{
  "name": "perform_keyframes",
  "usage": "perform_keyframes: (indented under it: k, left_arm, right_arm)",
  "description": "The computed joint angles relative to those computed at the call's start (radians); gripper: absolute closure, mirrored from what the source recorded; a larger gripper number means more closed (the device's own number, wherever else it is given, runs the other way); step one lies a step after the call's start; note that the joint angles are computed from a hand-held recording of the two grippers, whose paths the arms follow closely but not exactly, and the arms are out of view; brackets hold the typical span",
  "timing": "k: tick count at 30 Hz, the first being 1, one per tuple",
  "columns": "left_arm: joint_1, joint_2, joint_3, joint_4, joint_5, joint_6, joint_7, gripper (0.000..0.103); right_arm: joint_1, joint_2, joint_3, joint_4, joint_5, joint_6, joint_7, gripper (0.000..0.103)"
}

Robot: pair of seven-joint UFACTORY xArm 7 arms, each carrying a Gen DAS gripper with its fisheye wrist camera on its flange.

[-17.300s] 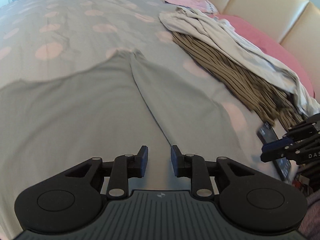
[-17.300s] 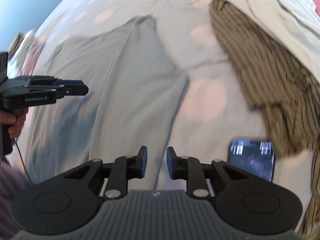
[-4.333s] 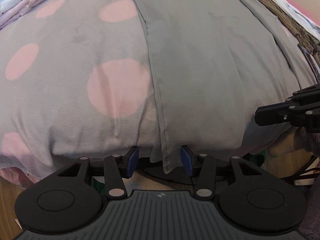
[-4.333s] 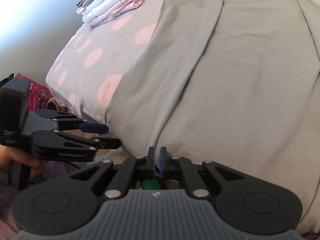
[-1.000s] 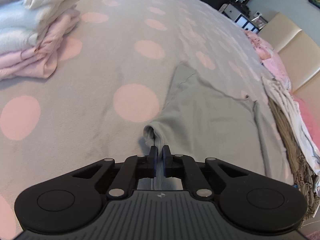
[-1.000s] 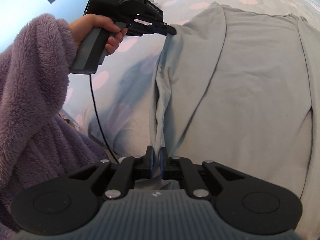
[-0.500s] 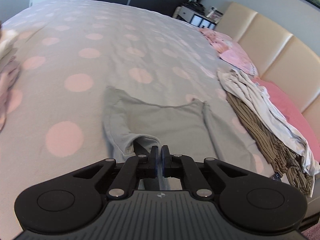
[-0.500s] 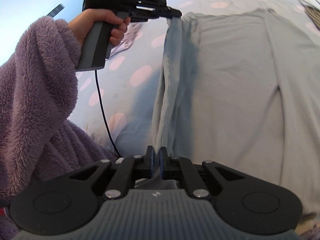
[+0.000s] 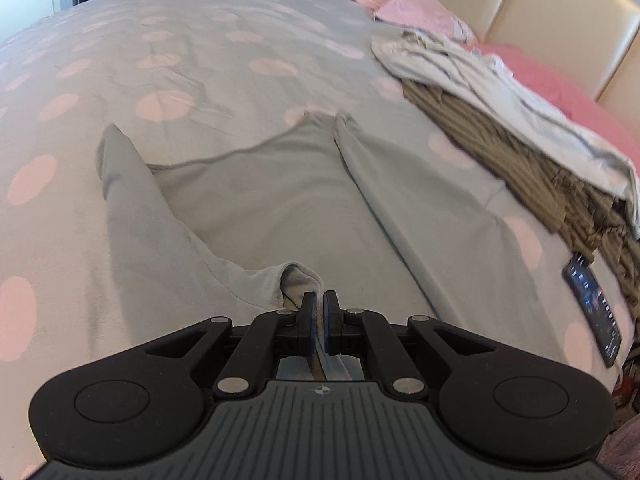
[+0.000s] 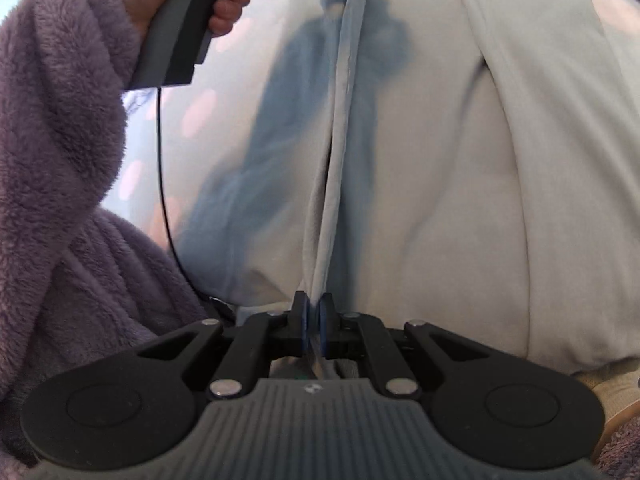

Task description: Fold clothes

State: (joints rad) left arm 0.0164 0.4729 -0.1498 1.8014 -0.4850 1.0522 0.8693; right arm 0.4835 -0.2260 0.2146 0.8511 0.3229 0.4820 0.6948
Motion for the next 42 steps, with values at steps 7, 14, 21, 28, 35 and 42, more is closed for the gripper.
perform_keyframes:
  k: [7, 14, 21, 28, 35, 42]
  left_arm:
    - [0.012, -0.021, 0.004, -0.013, 0.009, 0.031, 0.001, 0.078]
    - [0.067, -0.194, 0.037, -0.190, -0.048, 0.055, 0.161, 0.069]
    - [0.107, -0.417, 0.131, -0.424, -0.091, 0.114, 0.440, 0.069]
    - [0.115, -0.627, 0.248, -0.661, -0.063, 0.144, 0.692, 0.069]
    - [0.092, -0.818, 0.309, -0.905, 0.074, 0.084, 0.931, 0.069]
    - [0.042, -0.916, 0.357, -1.066, 0.089, -0.042, 1.116, 0.070]
  right_arm:
    - [0.011, 0.007, -0.002, -0.019, 0.038, -0.013, -0.004, 0.094]
    - [-0.010, -0.028, 0.015, -0.025, -0.052, 0.017, 0.032, 0.082]
    - [-0.016, -0.112, 0.015, -0.067, -0.120, 0.036, 0.024, 0.080]
    - [0.045, -0.098, -0.023, -0.044, 0.015, 0.077, -0.079, 0.074]
    - [0.064, -0.039, -0.013, -0.008, 0.099, 0.091, -0.165, 0.060]
    - [0.043, -0.023, 0.009, -0.019, 0.080, 0.028, -0.119, 0.072]
